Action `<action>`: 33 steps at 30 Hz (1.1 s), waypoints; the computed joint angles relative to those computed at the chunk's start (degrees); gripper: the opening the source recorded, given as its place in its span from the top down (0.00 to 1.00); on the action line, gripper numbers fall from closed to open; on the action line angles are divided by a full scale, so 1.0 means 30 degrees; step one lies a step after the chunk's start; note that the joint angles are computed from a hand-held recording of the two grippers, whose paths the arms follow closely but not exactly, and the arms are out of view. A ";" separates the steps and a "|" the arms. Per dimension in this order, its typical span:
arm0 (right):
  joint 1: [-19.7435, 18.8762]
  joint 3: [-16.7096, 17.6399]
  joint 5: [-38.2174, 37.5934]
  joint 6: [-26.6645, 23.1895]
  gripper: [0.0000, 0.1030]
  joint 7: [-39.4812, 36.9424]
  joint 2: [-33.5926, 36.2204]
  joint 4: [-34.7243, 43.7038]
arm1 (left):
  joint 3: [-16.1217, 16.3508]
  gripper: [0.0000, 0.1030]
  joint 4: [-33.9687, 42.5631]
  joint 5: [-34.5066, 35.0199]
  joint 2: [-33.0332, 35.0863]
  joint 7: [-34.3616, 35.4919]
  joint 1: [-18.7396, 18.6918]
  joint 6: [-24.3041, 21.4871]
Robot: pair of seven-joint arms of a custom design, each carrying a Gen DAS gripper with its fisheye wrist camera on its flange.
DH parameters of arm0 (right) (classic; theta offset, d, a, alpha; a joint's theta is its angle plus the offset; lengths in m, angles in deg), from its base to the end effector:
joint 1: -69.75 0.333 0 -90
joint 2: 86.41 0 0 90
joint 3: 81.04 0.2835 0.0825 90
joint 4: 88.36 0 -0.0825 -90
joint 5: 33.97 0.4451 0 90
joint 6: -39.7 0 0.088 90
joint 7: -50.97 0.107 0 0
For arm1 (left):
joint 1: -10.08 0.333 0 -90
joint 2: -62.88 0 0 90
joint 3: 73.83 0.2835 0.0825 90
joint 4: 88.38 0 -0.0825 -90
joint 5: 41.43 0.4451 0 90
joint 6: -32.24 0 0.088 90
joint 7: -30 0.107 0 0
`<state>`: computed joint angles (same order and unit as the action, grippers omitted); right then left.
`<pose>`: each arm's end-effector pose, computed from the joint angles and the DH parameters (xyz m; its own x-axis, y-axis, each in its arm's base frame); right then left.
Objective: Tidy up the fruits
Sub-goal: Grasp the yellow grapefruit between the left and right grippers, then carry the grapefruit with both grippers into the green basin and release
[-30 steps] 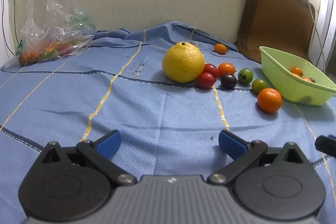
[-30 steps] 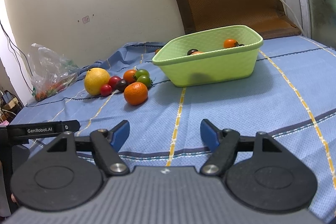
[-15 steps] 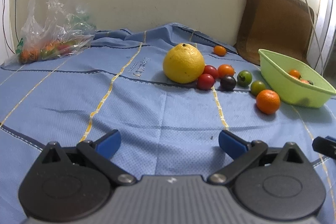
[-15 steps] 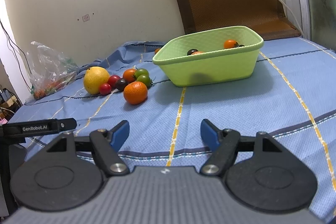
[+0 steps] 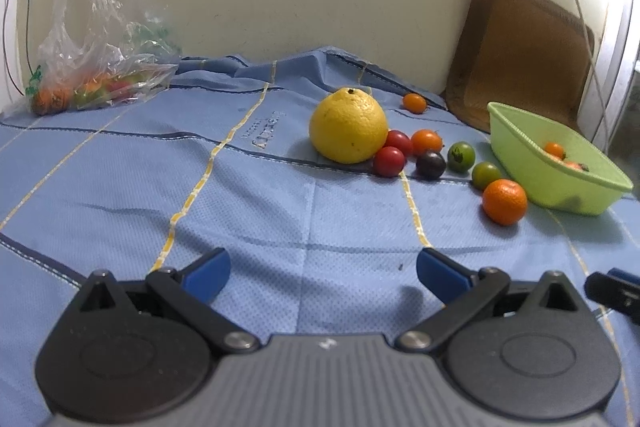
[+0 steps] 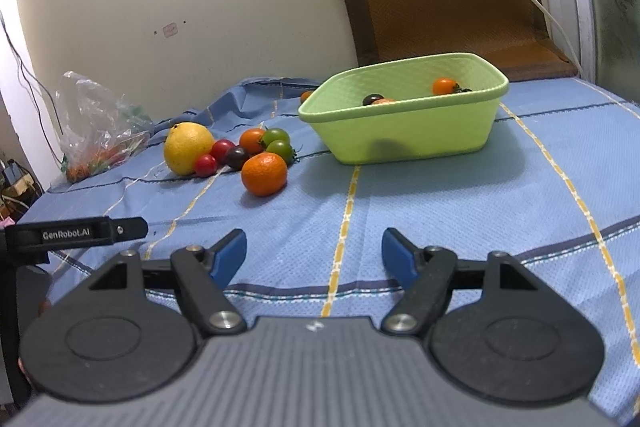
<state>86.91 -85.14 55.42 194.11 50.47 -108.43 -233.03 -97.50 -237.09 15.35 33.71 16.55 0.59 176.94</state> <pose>0.4973 0.0826 0.3825 0.5702 -0.7851 -0.2420 -0.5234 -0.1201 -0.8436 0.4100 -0.2638 0.3892 0.4067 -0.9040 0.1315 -0.4989 -0.3404 -0.7970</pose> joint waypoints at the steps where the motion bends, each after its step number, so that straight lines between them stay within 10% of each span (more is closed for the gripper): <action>1: 0.0002 0.0012 -0.0118 -0.0085 0.26 -0.0017 0.0028 0.0036 | 0.0253 0.00 -0.0211 0.0099 -0.0204 0.0002 0.0039 0.0558; 15: 0.1455 0.2262 -0.3766 -0.1415 0.33 -0.1772 0.5927 0.7349 | 0.1868 0.00 0.0111 0.0570 0.0077 -0.0169 0.5861 1.0145; 24: 0.1084 0.3937 -0.8889 -0.1157 0.32 0.0627 0.9959 1.1270 | 0.1609 0.07 0.2394 -0.1479 0.3468 0.4748 0.6240 1.0298; 27: 0.0684 0.4358 -0.7819 -0.0918 0.33 -0.0079 0.9905 1.1073 | 0.1543 0.40 0.1974 -0.1528 0.3647 0.4721 0.6705 1.2460; 33: 0.0378 0.4371 -0.2926 -0.0877 0.34 -0.3548 0.8332 0.9598 | -0.1635 0.40 0.2250 -0.1553 0.1820 0.4253 0.8406 1.1066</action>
